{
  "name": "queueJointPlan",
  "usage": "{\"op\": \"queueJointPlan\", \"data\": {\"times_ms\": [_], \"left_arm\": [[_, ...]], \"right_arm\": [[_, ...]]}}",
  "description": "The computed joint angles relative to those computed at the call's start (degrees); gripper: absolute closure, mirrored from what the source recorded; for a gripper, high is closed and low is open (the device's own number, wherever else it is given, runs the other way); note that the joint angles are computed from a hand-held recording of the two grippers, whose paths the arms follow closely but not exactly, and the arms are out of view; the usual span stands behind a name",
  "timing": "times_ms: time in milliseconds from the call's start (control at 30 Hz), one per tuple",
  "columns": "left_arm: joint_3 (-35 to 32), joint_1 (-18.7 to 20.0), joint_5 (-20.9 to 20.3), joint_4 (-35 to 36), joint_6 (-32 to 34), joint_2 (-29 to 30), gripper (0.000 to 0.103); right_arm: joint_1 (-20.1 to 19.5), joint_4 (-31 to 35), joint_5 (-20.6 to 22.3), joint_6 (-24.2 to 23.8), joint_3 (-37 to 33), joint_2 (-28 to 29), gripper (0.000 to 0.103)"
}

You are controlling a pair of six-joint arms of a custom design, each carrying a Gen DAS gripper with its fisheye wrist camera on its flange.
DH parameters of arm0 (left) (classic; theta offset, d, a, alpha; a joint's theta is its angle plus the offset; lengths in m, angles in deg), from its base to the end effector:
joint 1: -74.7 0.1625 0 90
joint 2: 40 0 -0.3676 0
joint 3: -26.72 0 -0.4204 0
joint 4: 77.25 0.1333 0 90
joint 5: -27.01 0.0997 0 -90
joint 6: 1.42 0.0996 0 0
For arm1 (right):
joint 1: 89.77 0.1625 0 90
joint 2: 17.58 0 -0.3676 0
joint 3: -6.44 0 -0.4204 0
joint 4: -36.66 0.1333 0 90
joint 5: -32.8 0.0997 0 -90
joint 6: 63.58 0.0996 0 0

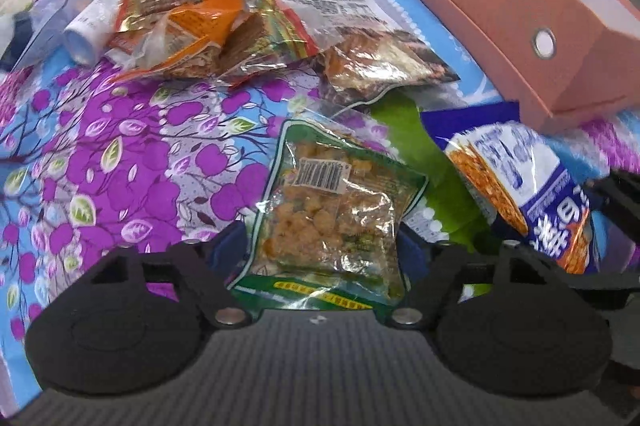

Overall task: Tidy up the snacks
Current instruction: 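Grasp the green-bordered clear snack bag with the left tool while the right tool holds its bag, then carry both bags over the pink box and open both tools to drop them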

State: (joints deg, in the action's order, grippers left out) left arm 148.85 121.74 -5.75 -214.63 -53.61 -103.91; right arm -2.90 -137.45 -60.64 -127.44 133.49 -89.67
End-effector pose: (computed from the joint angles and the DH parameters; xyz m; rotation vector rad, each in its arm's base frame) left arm -0.1620 -0.4925 0.0636 -0.0643 2.2305 -0.7550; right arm 0.1004 -0.4961 0.1298 1.3762 -2.3916 0.5526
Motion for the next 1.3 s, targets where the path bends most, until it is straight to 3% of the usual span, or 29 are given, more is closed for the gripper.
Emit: {"op": "queueJointPlan", "data": {"times_ms": [300, 767, 900, 1100, 1300], "left_arm": [[1.4, -2.4, 0.8, 2.6, -14.1, -2.2, 0.028], [2.7, -9.8, 5.1, 21.9, -32.5, -11.8, 0.027], [1.7, -12.1, 5.8, 24.6, -34.4, -12.7, 0.027], [0.4, -14.5, 7.4, 22.6, -32.5, -12.4, 0.027], [-0.9, -15.6, 8.7, 16.2, -26.4, -10.0, 0.027]], "right_arm": [[0.6, 1.4, 0.1, 3.9, 0.2, -2.6, 0.044], [3.1, 5.5, 4.6, 9.0, 1.0, -10.6, 0.044], [3.5, 4.9, 5.6, 10.3, 1.8, -12.9, 0.044], [3.8, 4.9, 6.5, 11.1, 1.6, -14.9, 0.044], [3.3, 3.1, 6.6, 11.5, 1.7, -16.5, 0.044]]}}
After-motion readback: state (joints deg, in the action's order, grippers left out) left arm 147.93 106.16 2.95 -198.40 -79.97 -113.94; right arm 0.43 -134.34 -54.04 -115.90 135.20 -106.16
